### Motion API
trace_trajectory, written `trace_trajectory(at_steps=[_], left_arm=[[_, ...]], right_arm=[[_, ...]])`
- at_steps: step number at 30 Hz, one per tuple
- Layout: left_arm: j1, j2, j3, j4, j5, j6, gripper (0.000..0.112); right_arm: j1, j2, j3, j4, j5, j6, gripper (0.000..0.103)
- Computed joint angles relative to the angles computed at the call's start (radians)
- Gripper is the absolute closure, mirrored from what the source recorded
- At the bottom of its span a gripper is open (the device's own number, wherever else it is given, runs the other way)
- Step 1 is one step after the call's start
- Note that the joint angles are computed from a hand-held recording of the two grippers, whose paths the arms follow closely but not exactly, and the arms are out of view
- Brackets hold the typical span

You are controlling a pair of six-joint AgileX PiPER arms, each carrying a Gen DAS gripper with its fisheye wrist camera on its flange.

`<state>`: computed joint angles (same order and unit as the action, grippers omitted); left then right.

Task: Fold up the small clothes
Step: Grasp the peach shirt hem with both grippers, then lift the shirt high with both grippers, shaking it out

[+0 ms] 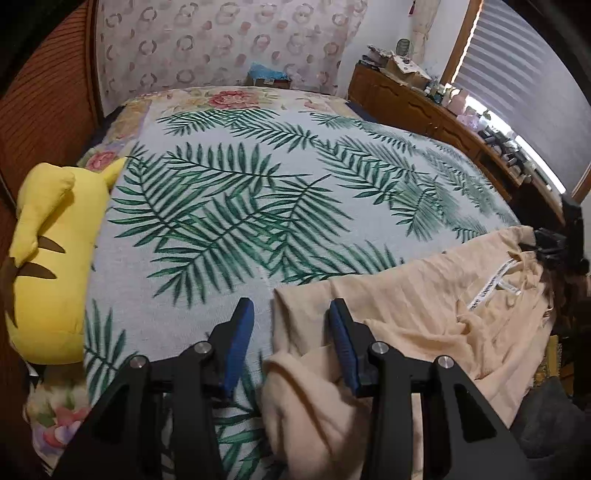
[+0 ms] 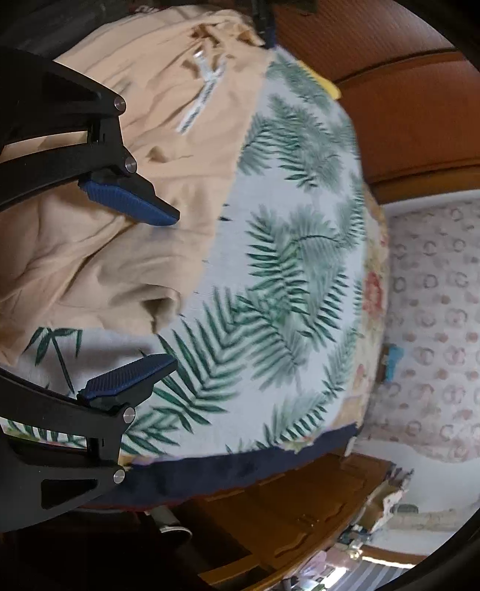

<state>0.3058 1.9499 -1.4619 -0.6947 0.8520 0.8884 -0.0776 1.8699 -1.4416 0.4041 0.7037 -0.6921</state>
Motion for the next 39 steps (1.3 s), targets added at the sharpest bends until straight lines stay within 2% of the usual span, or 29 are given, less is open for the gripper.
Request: trace_trajectory(at_steps=[1,3,5,6,7,8,9,10,14,21,25,29,30,35,39], left_arm=[[0.003,0.007,-0.009,-0.016,0.020,0.009,0.071],[-0.001,0.016,-0.024,-0.019,0.042,0.016,0.081],[-0.009,0.022,-0.041,-0.003,0.054,0.009,0.090],[-0.010,0.024,-0.049,-0.004,0.058,0.013,0.094],[-0.009,0.023,-0.052,-0.006,0.061,0.016,0.106],[-0.006,0.018,-0.051,-0.014,0.062,0.025,0.108],[0.001,0.000,-0.041,-0.038,0.068,0.048,0.109],[0.007,-0.025,-0.023,-0.060,0.066,0.074,0.110],[0.035,-0.152,0.045,-0.161,0.047,0.157,0.110],[0.140,-0.310,-0.006,-0.366,0.123,0.214,0.110],[0.198,-0.365,-0.090,-0.452,0.153,0.220,0.110],[0.246,-0.361,-0.231,-0.482,0.194,0.179,0.110],[0.260,-0.362,-0.272,-0.492,0.200,0.168,0.110],[0.339,-0.347,-0.426,-0.558,0.246,0.128,0.110],[0.374,-0.322,-0.543,-0.563,0.251,0.098,0.110]], right_arm=[[-0.001,0.008,-0.001,-0.005,0.007,0.000,0.029],[-0.003,0.007,0.011,0.016,0.001,-0.028,0.030],[-0.003,0.005,0.008,0.035,0.016,-0.052,0.040],[-0.002,0.004,0.006,0.046,0.027,-0.067,0.051],[0.002,0.002,0.007,0.055,0.036,-0.084,0.065],[0.005,0.000,0.008,0.060,0.042,-0.097,0.072],[0.008,-0.006,0.012,0.072,0.048,-0.119,0.087],[0.014,-0.017,0.029,0.079,0.038,-0.132,0.091],[0.023,-0.129,0.138,0.156,-0.028,-0.226,0.094],[-0.042,-0.313,0.123,0.347,0.015,-0.302,0.096],[-0.044,-0.383,0.013,0.368,0.064,-0.264,0.096],[-0.029,-0.426,-0.145,0.332,0.111,-0.195,0.096],[-0.023,-0.424,-0.210,0.318,0.142,-0.171,0.096],[0.016,-0.424,-0.401,0.251,0.186,-0.076,0.096],[0.023,-0.397,-0.591,0.224,0.256,-0.013,0.096]])
